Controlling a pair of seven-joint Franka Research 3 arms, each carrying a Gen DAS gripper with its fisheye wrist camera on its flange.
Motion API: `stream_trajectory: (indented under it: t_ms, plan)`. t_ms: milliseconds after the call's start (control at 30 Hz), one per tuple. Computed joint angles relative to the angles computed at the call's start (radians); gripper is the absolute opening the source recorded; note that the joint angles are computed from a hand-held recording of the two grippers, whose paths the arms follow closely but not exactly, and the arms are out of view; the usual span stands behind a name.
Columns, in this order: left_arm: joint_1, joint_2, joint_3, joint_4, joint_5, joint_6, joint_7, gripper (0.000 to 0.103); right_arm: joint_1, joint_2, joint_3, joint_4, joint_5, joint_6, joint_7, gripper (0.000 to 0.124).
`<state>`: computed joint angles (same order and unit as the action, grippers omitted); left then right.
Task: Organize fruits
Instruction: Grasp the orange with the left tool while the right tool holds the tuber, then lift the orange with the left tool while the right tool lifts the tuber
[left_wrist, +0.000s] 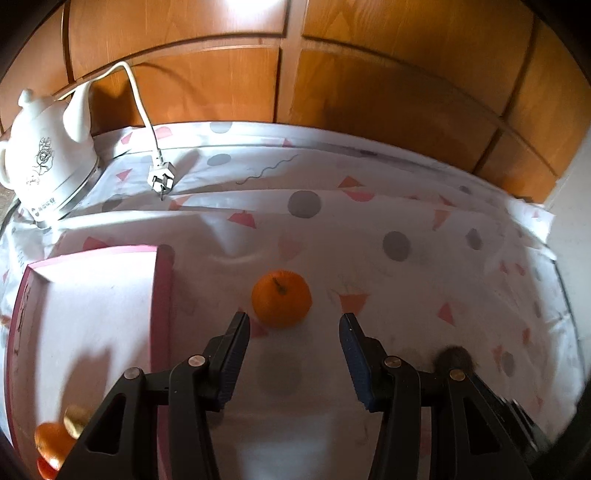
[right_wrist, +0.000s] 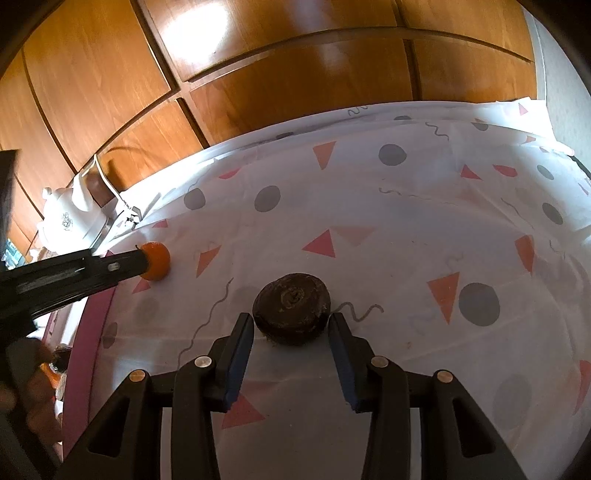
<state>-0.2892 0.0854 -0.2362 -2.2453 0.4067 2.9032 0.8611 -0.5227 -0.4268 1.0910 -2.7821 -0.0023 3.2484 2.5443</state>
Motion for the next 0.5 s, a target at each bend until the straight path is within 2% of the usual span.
stream_trajectory:
  t_ms: [100, 233, 267, 333, 500]
  plan:
    - [-0.025, 0.054, 0.03, 0.068, 0.116, -0.06, -0.103, 0.051, 0.0, 0.002, 0.0, 0.0, 0.0, 0.0, 0.001, 0.043]
    - [-0.024, 0.098, 0.03, 0.107, 0.122, -0.083, -0.114, 0.049, 0.004, 0.002, -0.004, -0.001, 0.0, 0.0, 0.0, 0.043]
    - [-0.021, 0.104, 0.026, 0.109, 0.109, -0.082, -0.105, 0.041, 0.004, 0.002, -0.004, -0.001, 0.0, 0.0, 0.0, 0.043]
    - [-0.041, 0.1, 0.05, 0.102, 0.182, -0.068, -0.156, 0.04, 0.004, 0.001, -0.003, -0.001, 0.0, 0.0, 0.001, 0.043]
    - [-0.034, 0.051, 0.047, 0.031, 0.211, -0.015, -0.188, 0.039, 0.008, 0.001, -0.007, 0.002, -0.004, -0.008, 0.003, 0.043]
